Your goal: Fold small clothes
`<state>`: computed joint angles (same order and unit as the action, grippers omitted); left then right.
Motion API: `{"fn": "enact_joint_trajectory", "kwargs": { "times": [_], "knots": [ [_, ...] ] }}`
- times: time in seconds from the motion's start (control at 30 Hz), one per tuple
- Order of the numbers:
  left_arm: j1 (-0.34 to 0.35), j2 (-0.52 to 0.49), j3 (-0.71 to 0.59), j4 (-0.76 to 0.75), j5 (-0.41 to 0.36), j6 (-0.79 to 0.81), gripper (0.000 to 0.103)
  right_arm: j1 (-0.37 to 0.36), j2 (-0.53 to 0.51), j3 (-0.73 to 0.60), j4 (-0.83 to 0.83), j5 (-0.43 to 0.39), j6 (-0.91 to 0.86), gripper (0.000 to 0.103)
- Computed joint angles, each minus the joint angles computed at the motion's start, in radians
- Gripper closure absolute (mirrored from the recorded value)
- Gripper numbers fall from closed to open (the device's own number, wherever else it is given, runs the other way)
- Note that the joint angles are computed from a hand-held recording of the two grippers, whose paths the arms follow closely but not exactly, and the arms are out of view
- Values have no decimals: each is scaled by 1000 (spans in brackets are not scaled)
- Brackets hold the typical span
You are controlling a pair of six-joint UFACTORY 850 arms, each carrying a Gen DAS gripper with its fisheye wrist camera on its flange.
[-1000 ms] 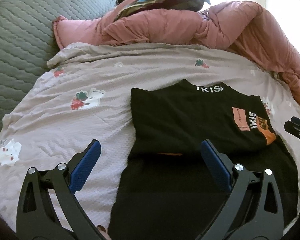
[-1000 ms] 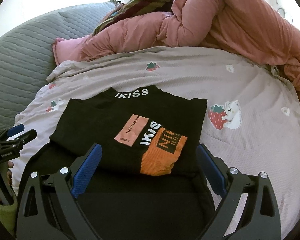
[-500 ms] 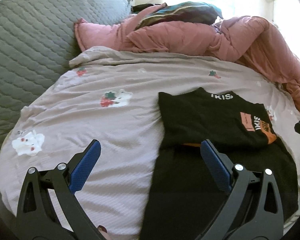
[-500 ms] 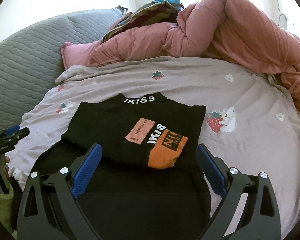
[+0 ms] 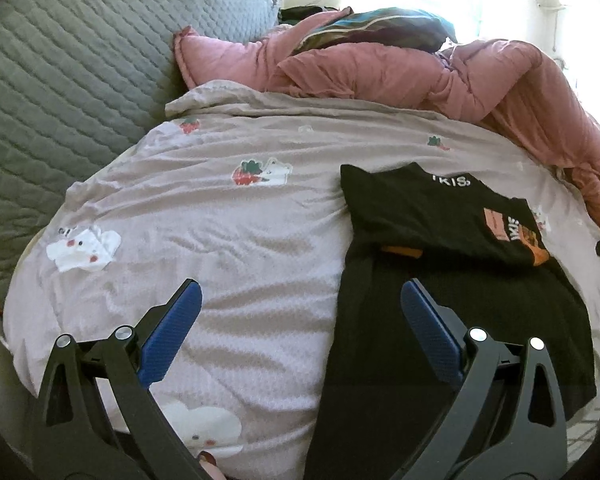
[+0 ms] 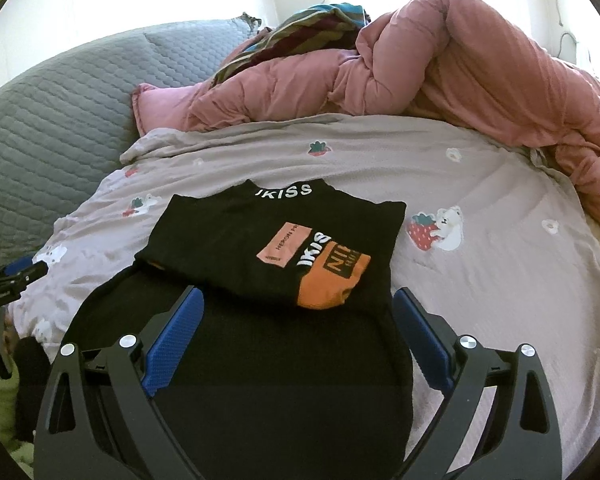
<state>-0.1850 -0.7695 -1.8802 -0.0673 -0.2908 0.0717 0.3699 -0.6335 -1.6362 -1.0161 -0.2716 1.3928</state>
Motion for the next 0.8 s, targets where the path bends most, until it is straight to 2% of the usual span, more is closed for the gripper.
{"fn": "enact_joint_trajectory", "kwargs": {
  "times": [0.33, 0.63, 0.8],
  "knots": [
    [0, 55, 108, 1, 3, 16, 10, 5, 50, 88, -63, -1, 75, 7],
    [1, 86, 182, -52, -7, 84, 10, 4, 75, 141, -33, -4, 55, 7],
    [4, 95, 213, -99, -37, 139, 10, 8, 95, 180, -10, -8, 39, 7]
  ]
}}
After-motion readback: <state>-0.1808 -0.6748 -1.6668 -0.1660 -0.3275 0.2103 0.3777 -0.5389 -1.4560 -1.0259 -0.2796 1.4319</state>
